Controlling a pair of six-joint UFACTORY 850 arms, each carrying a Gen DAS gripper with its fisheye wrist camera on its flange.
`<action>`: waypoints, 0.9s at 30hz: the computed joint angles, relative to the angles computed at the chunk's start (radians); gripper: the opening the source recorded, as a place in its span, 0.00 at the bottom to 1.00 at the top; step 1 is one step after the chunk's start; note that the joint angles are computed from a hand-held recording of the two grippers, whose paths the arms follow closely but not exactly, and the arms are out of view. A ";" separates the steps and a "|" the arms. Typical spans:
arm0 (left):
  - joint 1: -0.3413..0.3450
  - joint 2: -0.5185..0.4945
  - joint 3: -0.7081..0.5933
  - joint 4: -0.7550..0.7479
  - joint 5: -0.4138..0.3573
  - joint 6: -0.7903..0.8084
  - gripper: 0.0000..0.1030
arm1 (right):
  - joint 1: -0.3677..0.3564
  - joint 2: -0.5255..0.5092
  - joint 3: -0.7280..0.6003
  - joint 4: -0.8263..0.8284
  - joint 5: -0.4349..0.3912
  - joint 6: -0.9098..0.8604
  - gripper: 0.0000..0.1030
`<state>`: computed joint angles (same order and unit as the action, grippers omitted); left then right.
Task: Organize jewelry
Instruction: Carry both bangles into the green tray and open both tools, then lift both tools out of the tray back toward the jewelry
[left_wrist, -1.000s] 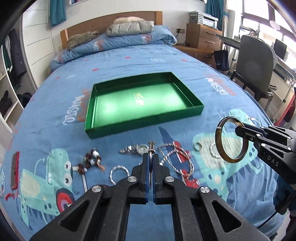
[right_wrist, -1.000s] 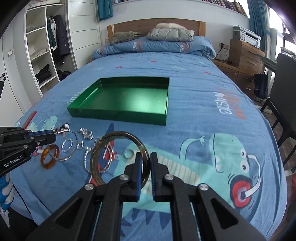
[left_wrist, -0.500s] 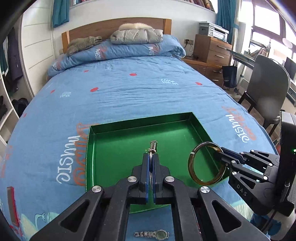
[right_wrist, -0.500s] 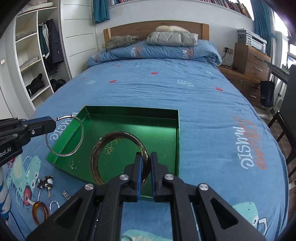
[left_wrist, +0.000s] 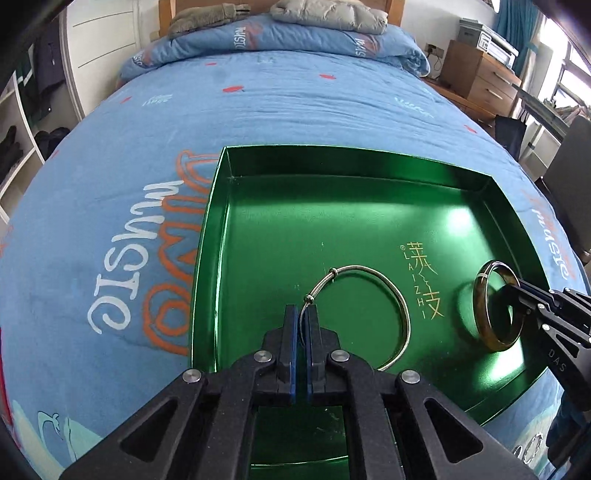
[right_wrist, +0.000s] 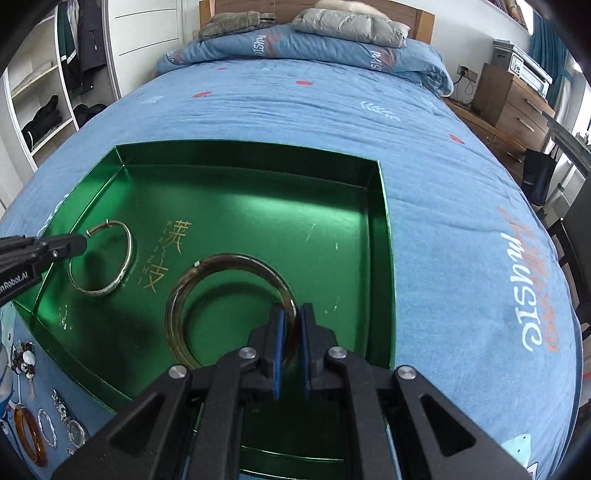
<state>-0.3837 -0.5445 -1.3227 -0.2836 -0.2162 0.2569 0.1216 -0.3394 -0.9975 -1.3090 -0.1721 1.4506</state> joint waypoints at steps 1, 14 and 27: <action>-0.004 0.004 0.007 0.040 0.010 -0.034 0.03 | 0.001 -0.003 -0.007 0.026 -0.003 -0.028 0.08; 0.003 0.138 0.133 -0.119 0.101 0.114 0.32 | 0.013 0.172 0.122 -0.437 0.014 0.469 0.19; 0.082 0.484 0.398 -0.535 0.122 0.594 0.43 | 0.102 0.622 0.437 -0.367 -0.075 0.479 0.21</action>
